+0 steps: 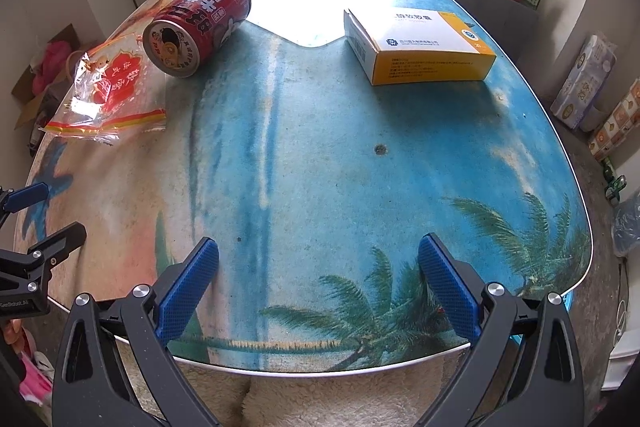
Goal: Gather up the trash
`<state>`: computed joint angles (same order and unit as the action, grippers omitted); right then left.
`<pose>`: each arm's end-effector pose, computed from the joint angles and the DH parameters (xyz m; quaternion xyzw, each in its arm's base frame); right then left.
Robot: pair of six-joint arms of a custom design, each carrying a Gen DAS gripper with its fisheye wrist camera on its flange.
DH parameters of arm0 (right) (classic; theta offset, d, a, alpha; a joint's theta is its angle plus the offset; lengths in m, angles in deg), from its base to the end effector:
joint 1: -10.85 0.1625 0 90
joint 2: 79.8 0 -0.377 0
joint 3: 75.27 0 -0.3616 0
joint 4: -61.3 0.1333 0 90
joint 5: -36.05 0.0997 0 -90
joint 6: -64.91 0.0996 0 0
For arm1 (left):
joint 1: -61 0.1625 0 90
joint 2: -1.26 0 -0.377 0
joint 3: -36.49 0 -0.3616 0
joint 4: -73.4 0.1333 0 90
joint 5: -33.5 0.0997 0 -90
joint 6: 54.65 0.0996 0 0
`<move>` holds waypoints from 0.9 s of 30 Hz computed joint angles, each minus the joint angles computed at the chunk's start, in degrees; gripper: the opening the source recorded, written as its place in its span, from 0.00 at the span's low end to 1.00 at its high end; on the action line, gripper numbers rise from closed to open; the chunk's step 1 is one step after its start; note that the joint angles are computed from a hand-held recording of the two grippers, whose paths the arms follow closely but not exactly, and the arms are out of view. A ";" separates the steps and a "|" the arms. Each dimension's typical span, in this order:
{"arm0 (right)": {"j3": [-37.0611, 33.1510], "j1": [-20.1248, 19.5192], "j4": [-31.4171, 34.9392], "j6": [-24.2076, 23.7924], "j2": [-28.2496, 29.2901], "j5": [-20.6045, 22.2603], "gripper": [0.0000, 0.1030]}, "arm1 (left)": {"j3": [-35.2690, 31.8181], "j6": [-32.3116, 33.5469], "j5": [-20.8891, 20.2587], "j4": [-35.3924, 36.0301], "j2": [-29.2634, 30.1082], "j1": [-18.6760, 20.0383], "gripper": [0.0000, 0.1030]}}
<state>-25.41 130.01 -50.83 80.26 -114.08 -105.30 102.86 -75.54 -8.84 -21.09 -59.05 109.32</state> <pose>0.4217 -0.6418 0.2273 0.0836 -0.8962 0.2115 0.3808 -0.2738 -0.6187 0.3820 0.1705 0.8987 -0.1991 0.3518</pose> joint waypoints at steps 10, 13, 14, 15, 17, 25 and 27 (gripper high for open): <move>3.03 0.23 -3.04 -1.40 -1.20 -0.09 0.94 | 1.72 0.30 0.50 -2.01 -0.78 -0.15 0.93; 2.05 0.22 -0.54 -0.27 -1.13 0.31 0.94 | 2.05 -1.21 0.96 -1.55 -0.98 -0.41 0.93; 2.05 0.24 -0.50 -0.19 -1.14 0.28 0.94 | 2.26 -1.55 1.11 -1.52 -1.11 -0.48 0.93; 2.18 0.23 -0.78 -0.19 -1.17 0.19 0.94 | 2.23 -1.72 1.16 -1.44 -1.12 -0.48 0.93; 3.17 0.31 -2.32 -0.78 -1.47 -0.06 0.94 | 2.26 -1.71 1.10 -1.33 -1.16 -0.51 0.93; 7.92 0.62 -9.23 -3.70 -3.03 -0.65 0.94 | 2.16 -1.60 0.89 -0.75 -1.32 -0.52 0.93; 8.72 0.64 -10.37 -4.59 -3.39 -0.50 0.94 | 2.39 -1.37 0.88 -1.03 -1.45 -0.52 0.93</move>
